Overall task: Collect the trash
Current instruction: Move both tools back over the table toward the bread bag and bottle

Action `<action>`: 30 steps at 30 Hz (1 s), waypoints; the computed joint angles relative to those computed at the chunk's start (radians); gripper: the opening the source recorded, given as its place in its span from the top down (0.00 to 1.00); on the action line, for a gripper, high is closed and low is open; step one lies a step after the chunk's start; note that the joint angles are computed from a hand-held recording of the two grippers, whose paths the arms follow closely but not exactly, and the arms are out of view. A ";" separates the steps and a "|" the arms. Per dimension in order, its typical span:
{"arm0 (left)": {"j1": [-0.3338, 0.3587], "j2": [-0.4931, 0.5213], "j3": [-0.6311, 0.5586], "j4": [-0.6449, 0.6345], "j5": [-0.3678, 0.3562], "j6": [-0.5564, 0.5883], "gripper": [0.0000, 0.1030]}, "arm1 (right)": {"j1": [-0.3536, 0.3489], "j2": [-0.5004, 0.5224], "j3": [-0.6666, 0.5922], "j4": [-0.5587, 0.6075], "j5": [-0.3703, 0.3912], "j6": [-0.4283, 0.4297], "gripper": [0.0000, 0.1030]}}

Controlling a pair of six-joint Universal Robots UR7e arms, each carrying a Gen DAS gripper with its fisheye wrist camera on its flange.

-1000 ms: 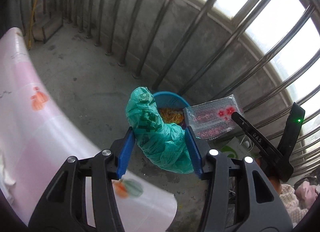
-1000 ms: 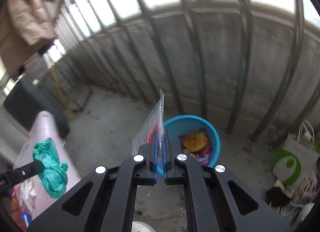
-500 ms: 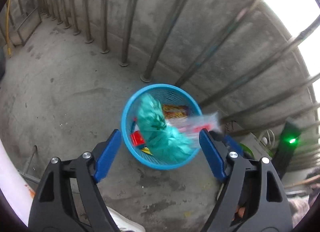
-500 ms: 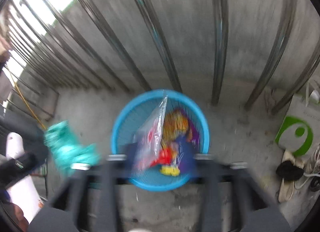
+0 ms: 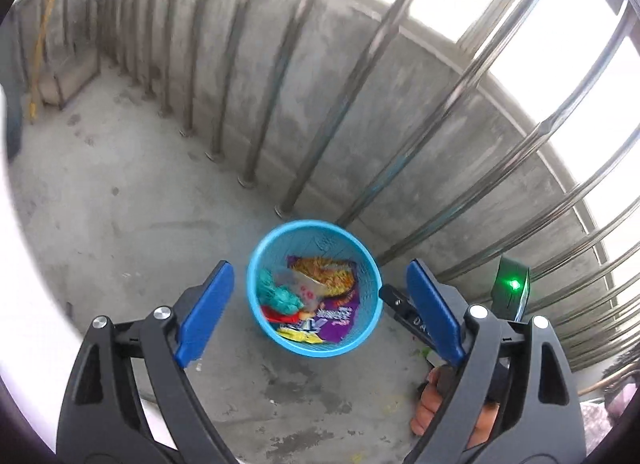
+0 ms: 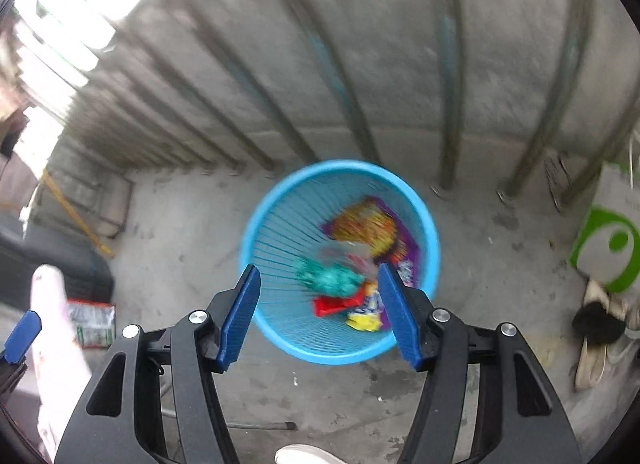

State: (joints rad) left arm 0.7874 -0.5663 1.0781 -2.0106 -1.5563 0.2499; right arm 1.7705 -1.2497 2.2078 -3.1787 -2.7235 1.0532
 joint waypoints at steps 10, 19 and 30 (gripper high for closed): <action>0.041 -0.273 0.142 -0.173 0.058 0.094 0.19 | 0.151 0.170 -0.277 -0.063 0.086 -0.437 0.42; 0.141 -0.483 0.259 -0.483 0.197 0.157 0.19 | 0.241 0.354 -0.564 0.116 0.283 -0.593 0.42; 0.227 -0.564 0.271 -0.509 0.293 0.279 0.31 | 0.268 0.561 -0.877 0.318 0.416 -0.673 0.42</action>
State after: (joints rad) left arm 1.0142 -1.1304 1.3491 -2.5201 -1.2629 0.5284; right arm 2.0382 -0.6886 1.3305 -2.8607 -2.3079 0.3807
